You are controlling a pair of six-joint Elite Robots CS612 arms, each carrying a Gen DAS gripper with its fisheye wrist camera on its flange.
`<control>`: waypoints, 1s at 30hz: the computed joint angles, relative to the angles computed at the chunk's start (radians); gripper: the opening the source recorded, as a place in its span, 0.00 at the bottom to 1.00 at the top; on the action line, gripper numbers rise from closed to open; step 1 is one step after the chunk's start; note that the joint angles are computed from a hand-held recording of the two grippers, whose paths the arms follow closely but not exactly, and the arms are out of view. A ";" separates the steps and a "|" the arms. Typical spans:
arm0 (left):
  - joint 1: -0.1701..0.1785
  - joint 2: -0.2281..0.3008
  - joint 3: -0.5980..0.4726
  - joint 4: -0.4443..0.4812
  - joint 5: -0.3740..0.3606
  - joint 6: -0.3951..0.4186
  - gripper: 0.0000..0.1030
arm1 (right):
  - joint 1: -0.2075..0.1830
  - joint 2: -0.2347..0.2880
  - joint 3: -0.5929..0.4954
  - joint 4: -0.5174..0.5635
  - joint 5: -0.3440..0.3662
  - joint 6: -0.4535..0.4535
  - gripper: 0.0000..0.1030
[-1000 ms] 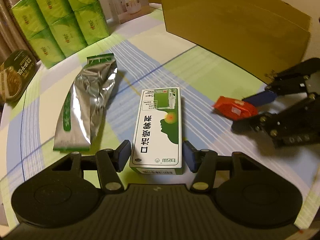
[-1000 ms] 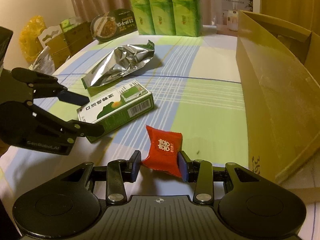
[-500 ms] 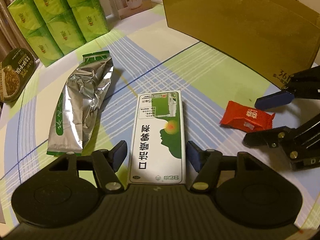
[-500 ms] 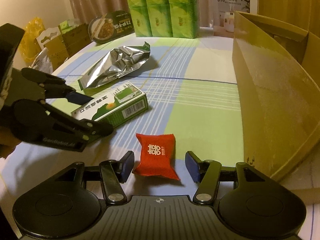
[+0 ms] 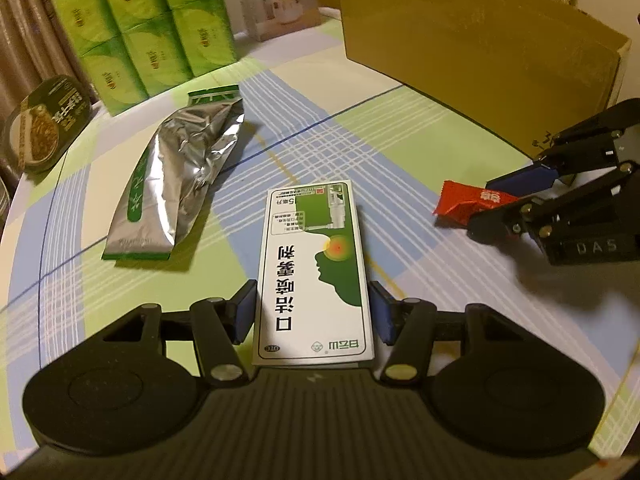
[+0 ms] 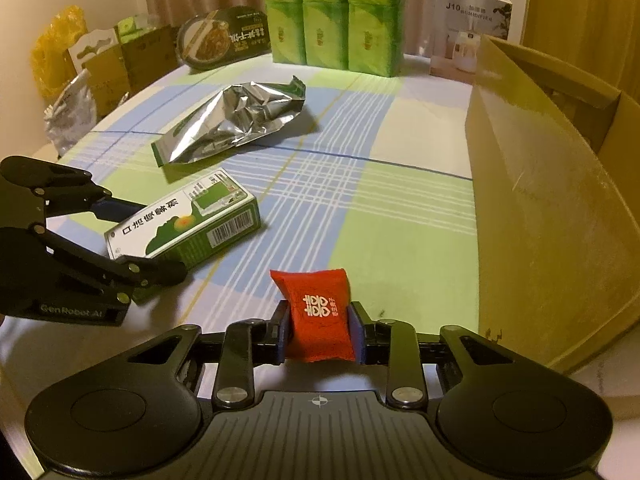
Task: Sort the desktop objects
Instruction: 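Lift the green-and-white box with the left gripper while the right holds the red packet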
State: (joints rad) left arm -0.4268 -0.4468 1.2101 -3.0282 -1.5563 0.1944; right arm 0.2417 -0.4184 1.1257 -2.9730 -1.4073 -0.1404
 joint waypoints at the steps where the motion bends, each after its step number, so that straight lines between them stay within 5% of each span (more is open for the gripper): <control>1: 0.002 0.000 0.001 -0.001 -0.007 -0.007 0.52 | 0.001 -0.001 0.002 -0.001 -0.007 0.001 0.26; 16: 0.012 0.010 -0.011 -0.029 -0.053 -0.029 0.56 | 0.009 -0.002 0.015 -0.026 -0.021 -0.013 0.33; 20: 0.012 0.011 -0.013 -0.026 -0.051 -0.034 0.56 | 0.006 0.006 0.000 -0.006 0.007 -0.022 0.53; 27: 0.008 0.006 -0.015 -0.001 -0.033 -0.052 0.56 | -0.003 0.010 0.017 -0.056 0.051 0.015 0.52; 30: 0.005 0.005 -0.021 0.019 -0.021 -0.066 0.56 | -0.008 0.010 0.023 -0.080 0.067 0.029 0.41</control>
